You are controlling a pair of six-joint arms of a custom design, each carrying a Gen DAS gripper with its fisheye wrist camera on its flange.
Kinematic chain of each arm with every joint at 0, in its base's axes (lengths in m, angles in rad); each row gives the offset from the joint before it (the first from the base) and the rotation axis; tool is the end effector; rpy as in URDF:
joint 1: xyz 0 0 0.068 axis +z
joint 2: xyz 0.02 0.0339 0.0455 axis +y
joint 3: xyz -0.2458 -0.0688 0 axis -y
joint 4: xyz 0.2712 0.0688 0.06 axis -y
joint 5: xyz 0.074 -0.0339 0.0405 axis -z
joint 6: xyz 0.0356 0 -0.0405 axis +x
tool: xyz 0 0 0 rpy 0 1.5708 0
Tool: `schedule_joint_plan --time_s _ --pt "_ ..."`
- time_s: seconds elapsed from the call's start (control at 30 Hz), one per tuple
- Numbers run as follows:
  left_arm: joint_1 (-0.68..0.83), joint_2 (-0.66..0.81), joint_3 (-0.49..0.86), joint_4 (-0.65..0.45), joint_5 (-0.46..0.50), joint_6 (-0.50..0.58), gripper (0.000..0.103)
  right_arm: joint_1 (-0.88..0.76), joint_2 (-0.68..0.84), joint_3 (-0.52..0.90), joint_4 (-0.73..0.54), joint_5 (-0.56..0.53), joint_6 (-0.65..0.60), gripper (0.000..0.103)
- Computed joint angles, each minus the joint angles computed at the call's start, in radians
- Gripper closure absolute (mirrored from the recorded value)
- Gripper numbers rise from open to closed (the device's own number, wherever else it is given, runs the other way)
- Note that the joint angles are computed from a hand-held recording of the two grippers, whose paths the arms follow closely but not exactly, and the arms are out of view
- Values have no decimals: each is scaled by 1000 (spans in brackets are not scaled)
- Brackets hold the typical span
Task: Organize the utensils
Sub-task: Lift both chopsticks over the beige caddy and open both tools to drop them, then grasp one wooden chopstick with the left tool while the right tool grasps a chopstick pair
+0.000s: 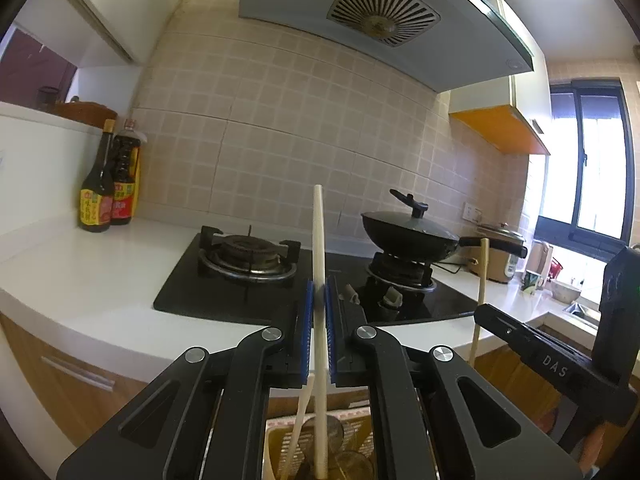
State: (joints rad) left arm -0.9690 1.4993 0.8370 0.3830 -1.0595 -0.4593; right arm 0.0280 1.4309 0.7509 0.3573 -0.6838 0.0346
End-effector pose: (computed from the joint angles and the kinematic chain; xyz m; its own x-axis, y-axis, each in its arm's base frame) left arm 0.2187 -0.2636 0.2140 -0.1083 -0.2255 -0.9682 -0.1330 0.9685 -0.2106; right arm 0.3299 0.0317 0.2008 -0.3383 0.0173 -0.9409 -0.6093 0.7580 0.2330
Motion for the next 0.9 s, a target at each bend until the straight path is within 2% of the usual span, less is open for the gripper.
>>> schedule_joint_plan --time_s 0.1,0.2,0.27,0.3,0.33,0.47,0.53,0.63,0.73,0.8,0.9 --pt "-22 -13 -7 -29 -9 -15 92 -27 -25 -8 -56 -38 -23 99" --pt "-55 -42 -18 -89 -28 -59 91 -57 -69 -29 -117 -68 -56 99" --pt "-78 -75 -41 -115 -35 -99 77 -79 -101 -37 -176 -95 -84 97" --pt "-96 -98 -56 -137 -43 -127 67 -96 -130 -50 -213 -108 -105 94" --pt "-112 -115 -65 -161 -52 -152 64 -104 -146 -56 -233 -117 -117 92" --pt "-181 -181 -86 -304 -87 -280 60 -159 -245 -101 -348 -162 -176 58" --pt "-221 -197 -77 -416 -138 -382 54 -181 -303 -122 -432 -182 -229 58" --pt "-273 -227 -69 -582 -168 -541 52 -201 -383 -152 -541 -193 -288 58" --pt "-324 -217 -25 -814 -179 -755 52 -200 -455 -174 -681 -177 -370 58" --pt "-361 -171 28 -1010 -166 -938 52 -181 -502 -195 -747 -143 -404 58" --pt "-387 -120 63 -1145 -95 -1074 52 -160 -576 -245 -844 -128 -467 58"
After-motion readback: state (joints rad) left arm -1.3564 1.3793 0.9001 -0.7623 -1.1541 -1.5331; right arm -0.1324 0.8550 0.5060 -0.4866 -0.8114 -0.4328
